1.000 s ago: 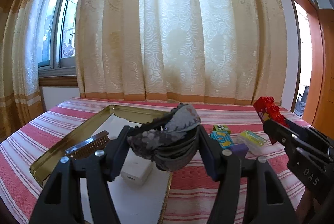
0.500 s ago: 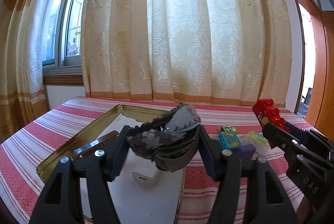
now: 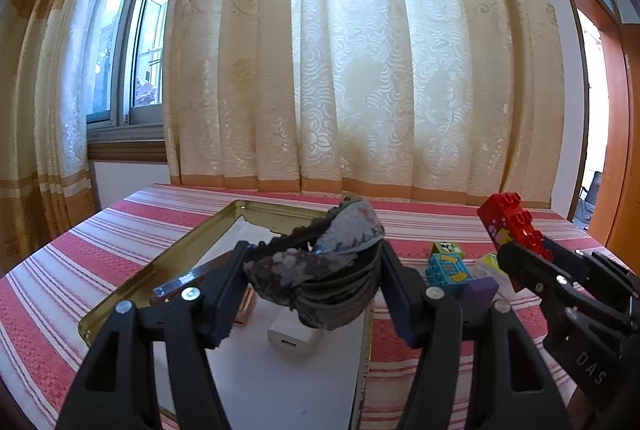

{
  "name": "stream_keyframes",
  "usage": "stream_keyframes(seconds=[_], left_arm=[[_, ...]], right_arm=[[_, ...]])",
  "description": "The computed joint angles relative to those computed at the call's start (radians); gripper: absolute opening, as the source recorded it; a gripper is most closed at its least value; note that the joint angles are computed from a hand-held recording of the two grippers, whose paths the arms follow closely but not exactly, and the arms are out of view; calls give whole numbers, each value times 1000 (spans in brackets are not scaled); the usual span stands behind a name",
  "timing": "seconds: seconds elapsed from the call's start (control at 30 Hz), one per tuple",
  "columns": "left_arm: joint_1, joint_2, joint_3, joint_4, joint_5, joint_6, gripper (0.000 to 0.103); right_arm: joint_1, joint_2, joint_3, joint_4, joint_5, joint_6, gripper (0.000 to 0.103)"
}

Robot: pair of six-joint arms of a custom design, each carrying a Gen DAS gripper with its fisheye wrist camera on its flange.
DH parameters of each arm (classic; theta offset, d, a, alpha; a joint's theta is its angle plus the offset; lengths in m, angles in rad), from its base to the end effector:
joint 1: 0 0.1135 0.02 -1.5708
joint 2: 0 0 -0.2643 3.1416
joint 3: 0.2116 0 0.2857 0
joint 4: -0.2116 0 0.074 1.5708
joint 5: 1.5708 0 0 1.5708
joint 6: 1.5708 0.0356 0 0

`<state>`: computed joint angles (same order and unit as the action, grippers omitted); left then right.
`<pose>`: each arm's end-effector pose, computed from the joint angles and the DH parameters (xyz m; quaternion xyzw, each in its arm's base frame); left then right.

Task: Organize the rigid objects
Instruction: 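Lower the pouch with the left tool while the right tool lowers the brick into the tray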

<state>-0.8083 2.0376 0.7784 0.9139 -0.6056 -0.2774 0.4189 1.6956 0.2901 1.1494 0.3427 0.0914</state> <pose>0.2763 -0.2600 0.0671 0.0394 0.7985 -0.0747 0.5961 0.2443 0.0957 0.0829 -0.0244 0.7866 0.0213 0.6166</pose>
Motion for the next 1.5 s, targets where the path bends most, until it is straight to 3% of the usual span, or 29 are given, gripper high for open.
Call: stream_keyframes(seconds=[1.5], left_arm=[[64, -33, -78, 32, 6, -17, 62]], right_arm=[[106, 70, 118, -66, -2, -22, 34]])
